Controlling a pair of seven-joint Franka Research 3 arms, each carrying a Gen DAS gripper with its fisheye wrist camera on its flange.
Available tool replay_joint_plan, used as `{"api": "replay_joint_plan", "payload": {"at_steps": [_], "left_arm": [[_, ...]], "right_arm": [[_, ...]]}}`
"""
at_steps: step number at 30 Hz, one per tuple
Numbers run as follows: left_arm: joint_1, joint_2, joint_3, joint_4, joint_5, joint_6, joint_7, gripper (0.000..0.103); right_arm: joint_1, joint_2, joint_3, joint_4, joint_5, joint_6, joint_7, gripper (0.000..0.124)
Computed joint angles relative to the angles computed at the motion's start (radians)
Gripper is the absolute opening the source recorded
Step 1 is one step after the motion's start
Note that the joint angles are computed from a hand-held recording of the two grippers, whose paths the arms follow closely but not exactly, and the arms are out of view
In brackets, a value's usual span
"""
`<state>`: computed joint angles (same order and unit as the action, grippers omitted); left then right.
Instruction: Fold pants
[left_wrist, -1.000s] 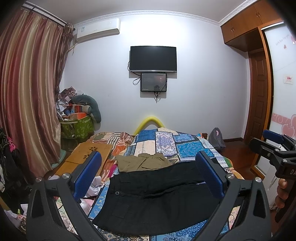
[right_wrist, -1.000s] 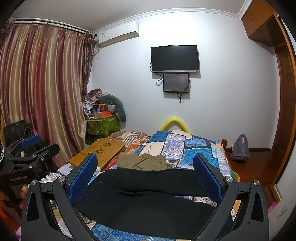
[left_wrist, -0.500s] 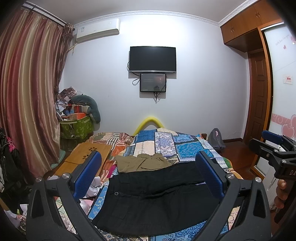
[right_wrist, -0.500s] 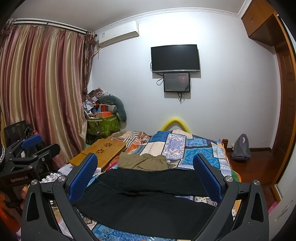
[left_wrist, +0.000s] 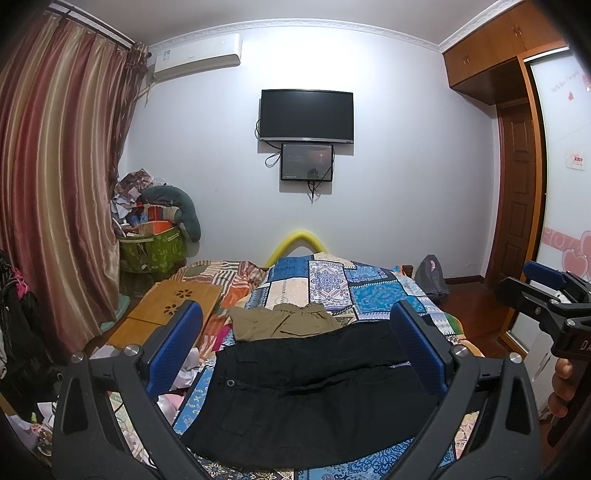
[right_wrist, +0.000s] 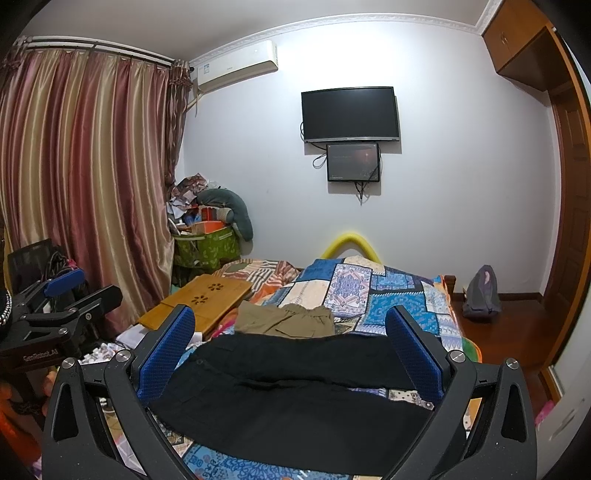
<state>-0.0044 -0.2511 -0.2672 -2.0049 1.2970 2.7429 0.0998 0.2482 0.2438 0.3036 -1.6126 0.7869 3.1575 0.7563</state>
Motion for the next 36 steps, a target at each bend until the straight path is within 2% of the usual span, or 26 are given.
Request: {"api": "replay_joint_plan", "payload": {"at_steps": [17, 19, 22, 25, 29, 31, 33, 36], "left_arm": [[-0.007, 0.044, 0.015, 0.025, -0.046, 0.005, 0.039, 0.102], [-0.007, 0.068, 0.021, 0.042, -0.047, 0.008, 0.052, 0.102], [-0.009, 0.114, 0.035, 0.075, -0.037, -0.001, 0.055, 0.102], [-0.017, 0.178, 0.060, 0.120, -0.052, -0.015, 0.078, 0.102], [-0.035, 0.279, 0.103, 0.193, -0.149, -0.034, 0.175, 0.102], [-0.038, 0.340, 0.125, 0.236, -0.260, -0.030, 0.280, 0.102], [-0.029, 0.412, 0.134, 0.292, -0.448, -0.035, 0.460, 0.102], [-0.020, 0.519, 0.140, 0.398, -0.632, -0.091, 0.637, 0.102]], "right_arm": [[0.040, 0.030, -0.079, 0.012, -0.140, -0.048, 0.157, 0.103], [0.060, 0.047, -0.115, 0.026, -0.190, -0.061, 0.206, 0.103], [0.113, 0.088, -0.204, 0.062, -0.314, -0.088, 0.326, 0.103], [0.108, 0.140, -0.226, 0.115, -0.386, -0.123, 0.389, 0.103], [0.107, 0.225, -0.266, 0.216, -0.470, -0.208, 0.479, 0.103], [0.103, 0.268, -0.280, 0.271, -0.509, -0.256, 0.515, 0.103], [0.100, 0.314, -0.294, 0.335, -0.549, -0.309, 0.545, 0.103], [0.080, 0.406, -0.294, 0.470, -0.587, -0.399, 0.563, 0.102]]}}
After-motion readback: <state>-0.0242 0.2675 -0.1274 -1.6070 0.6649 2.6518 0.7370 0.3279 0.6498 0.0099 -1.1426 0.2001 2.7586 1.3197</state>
